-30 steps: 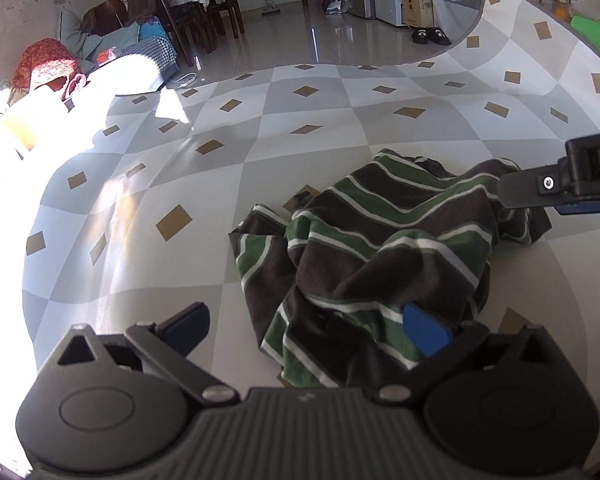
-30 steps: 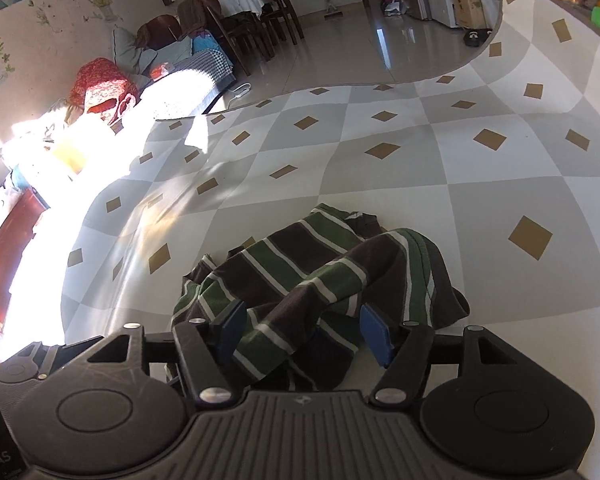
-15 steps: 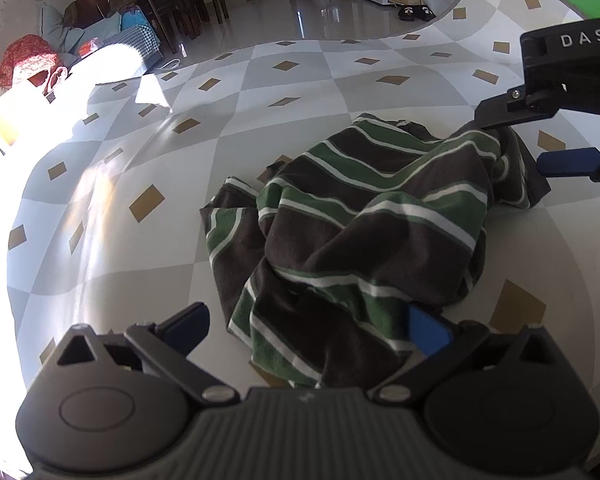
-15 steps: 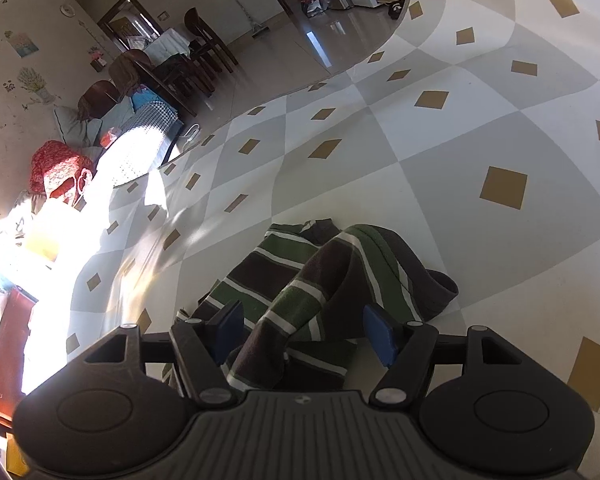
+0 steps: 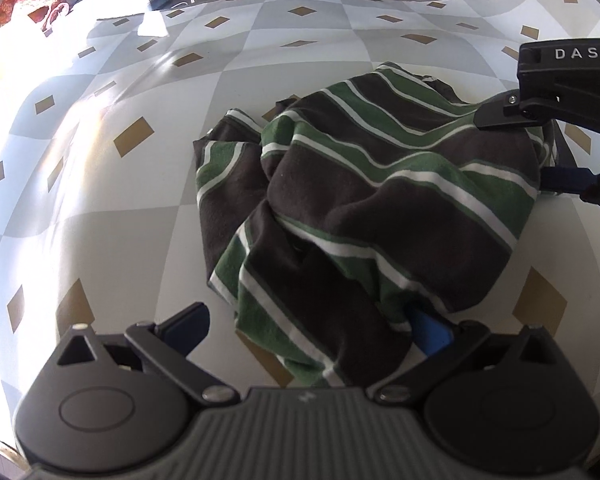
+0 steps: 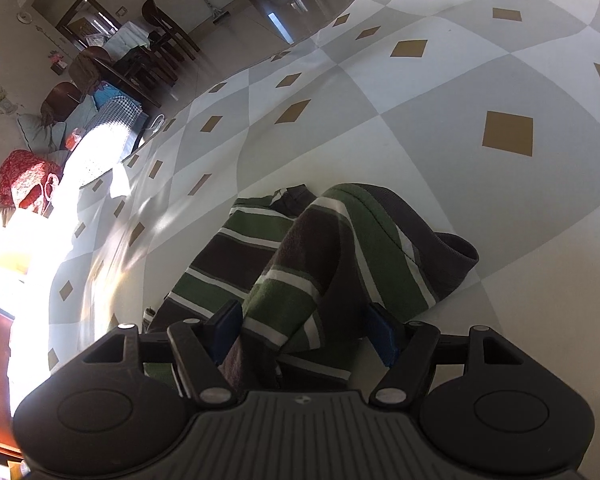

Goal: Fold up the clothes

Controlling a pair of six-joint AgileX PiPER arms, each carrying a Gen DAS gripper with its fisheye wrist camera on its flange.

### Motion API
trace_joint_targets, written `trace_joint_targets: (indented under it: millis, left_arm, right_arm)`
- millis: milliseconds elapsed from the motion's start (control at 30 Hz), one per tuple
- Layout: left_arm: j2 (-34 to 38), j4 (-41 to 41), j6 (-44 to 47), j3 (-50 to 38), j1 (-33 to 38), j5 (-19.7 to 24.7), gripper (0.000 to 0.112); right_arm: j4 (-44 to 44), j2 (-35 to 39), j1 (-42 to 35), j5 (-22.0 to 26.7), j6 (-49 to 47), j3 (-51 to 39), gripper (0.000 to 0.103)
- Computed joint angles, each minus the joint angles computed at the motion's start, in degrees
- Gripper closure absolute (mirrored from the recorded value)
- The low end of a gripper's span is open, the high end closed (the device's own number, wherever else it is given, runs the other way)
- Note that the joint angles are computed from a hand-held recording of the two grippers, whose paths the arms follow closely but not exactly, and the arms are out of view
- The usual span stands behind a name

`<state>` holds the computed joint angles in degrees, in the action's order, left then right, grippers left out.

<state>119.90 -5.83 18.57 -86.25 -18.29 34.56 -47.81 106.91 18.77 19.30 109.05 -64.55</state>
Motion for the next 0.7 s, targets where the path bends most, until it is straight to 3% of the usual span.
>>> trace_joint_targets:
  millis: [267, 467, 700]
  left_arm:
    - [1.24, -5.72, 4.42, -0.68, 1.93, 1.09, 0.009]
    - [0.3, -6.38, 6.43, 1.59, 1.86, -1.51, 0.009]
    - [0.28, -7.83, 7.67, 1.79, 2.07, -1.51, 0.009]
  right_arm:
    - [-7.21, 1.77, 0.22, -1.56, 8.41, 0.24, 0.036]
    - [-6.92, 2.16, 0.48, -1.07, 6.71, -0.31, 0.04]
    - [-14.77, 1.12, 1.63, -0.83, 10.12, 0.5, 0.065]
